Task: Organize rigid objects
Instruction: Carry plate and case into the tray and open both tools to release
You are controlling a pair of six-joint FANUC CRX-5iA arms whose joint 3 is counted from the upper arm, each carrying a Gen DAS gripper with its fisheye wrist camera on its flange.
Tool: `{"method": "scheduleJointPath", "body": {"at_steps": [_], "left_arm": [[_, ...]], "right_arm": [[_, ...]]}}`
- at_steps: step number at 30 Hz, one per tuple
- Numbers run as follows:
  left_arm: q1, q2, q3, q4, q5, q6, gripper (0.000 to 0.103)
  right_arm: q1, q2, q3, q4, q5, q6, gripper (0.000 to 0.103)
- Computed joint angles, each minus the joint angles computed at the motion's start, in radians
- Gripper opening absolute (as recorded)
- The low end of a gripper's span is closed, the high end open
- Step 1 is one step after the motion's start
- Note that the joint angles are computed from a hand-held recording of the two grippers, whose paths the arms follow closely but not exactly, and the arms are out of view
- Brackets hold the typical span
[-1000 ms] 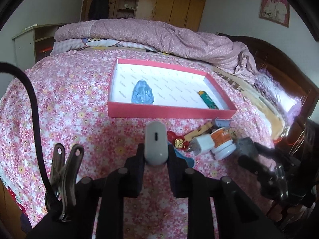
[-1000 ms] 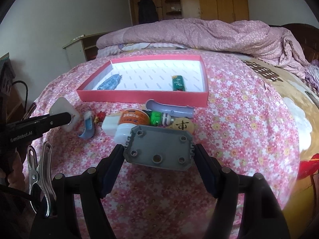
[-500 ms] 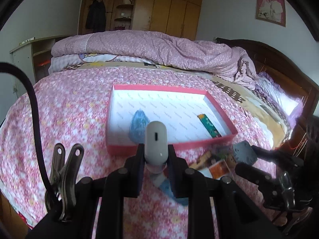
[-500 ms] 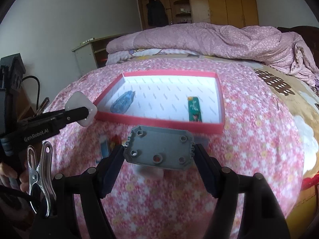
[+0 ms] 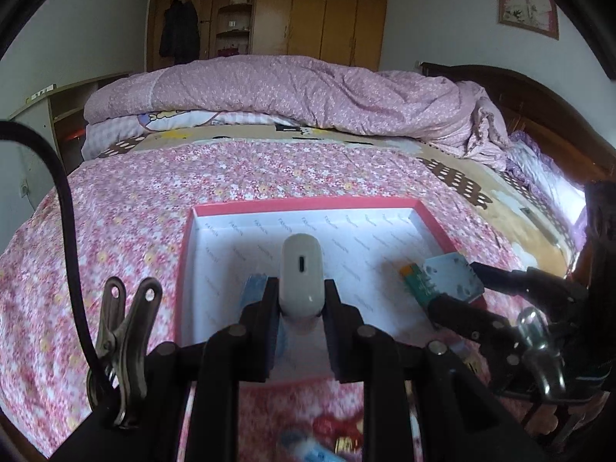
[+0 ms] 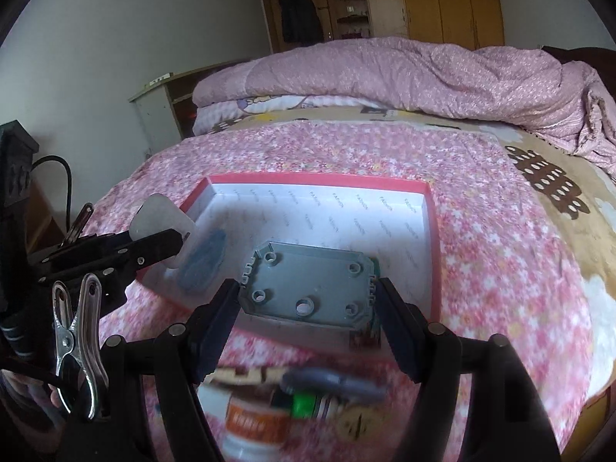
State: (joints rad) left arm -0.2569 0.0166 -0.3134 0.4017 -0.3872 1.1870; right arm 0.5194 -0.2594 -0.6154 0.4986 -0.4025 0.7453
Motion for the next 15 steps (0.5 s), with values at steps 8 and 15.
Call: {"method": "scheduleJointPath", "body": {"at_steps": [8,15], "left_arm": [[-0.023,0.107,0.167,-0.188,-0.083,0.194,0.022],[-0.06,0.18,0.29,-0.337,-0.154,0.326,0.022]], "right_arm": [[-0.047,0.103,0.106,-0.112,0.0,0.155,0.072],[-0.08,0.152,0.178,-0.245,-0.01,0.296,0.072]]}}
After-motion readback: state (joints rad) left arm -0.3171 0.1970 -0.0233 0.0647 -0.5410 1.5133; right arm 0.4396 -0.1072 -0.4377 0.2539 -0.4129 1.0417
